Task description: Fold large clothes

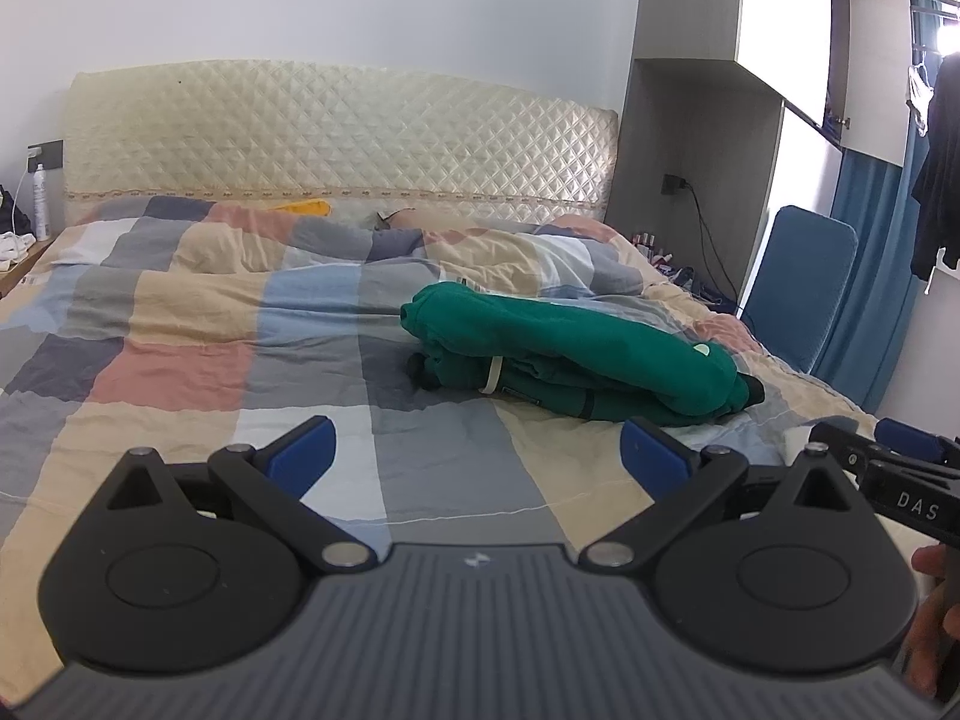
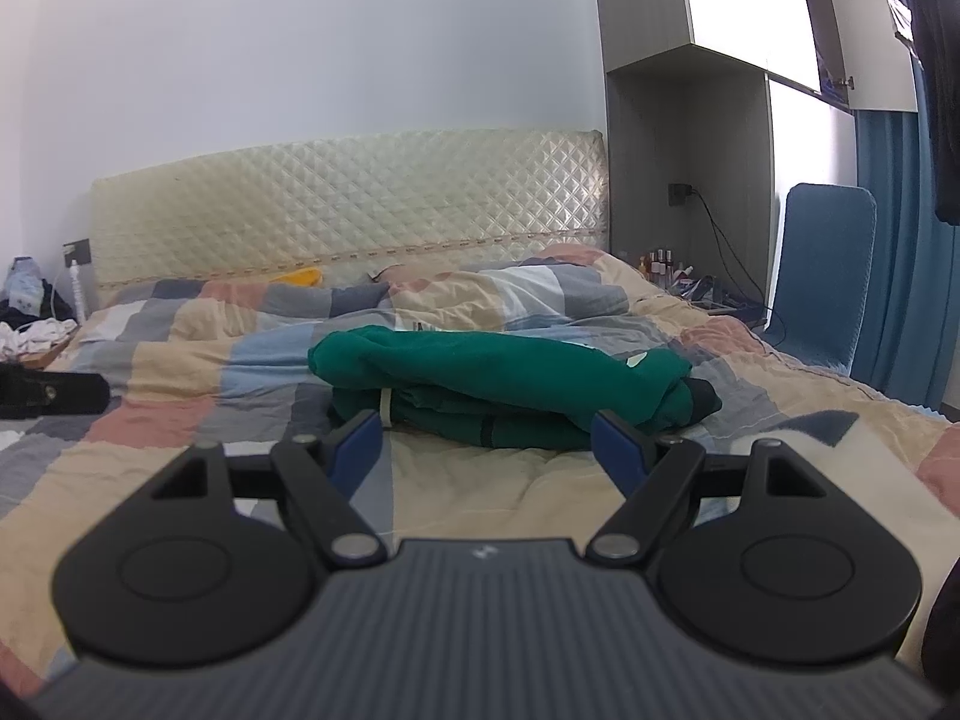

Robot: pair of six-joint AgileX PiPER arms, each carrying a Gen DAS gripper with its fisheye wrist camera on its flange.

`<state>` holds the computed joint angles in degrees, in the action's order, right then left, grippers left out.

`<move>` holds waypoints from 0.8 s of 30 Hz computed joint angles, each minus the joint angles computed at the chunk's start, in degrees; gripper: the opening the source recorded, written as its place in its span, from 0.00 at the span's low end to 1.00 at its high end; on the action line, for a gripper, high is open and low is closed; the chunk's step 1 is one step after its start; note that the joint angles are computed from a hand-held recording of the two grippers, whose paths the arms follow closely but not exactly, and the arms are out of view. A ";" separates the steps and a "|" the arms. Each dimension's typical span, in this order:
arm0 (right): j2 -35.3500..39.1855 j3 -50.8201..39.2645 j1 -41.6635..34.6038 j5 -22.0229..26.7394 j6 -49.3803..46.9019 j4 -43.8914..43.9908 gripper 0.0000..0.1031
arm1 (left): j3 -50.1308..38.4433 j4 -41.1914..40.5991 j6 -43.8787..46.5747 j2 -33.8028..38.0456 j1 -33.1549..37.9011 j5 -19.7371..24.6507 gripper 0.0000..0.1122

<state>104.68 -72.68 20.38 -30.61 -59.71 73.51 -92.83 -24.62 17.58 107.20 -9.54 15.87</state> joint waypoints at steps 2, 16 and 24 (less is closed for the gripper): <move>0.44 -0.48 0.51 -1.28 -0.94 1.14 0.89 | 0.15 -0.27 0.17 0.00 -0.03 -0.33 0.91; 0.17 0.53 0.35 -1.38 1.09 -0.65 1.00 | 0.60 6.97 -6.82 -0.16 -1.32 -1.42 0.91; -0.33 1.13 -0.27 -0.33 3.18 -2.62 1.00 | 1.02 5.74 -5.92 -0.49 -0.93 -1.59 0.91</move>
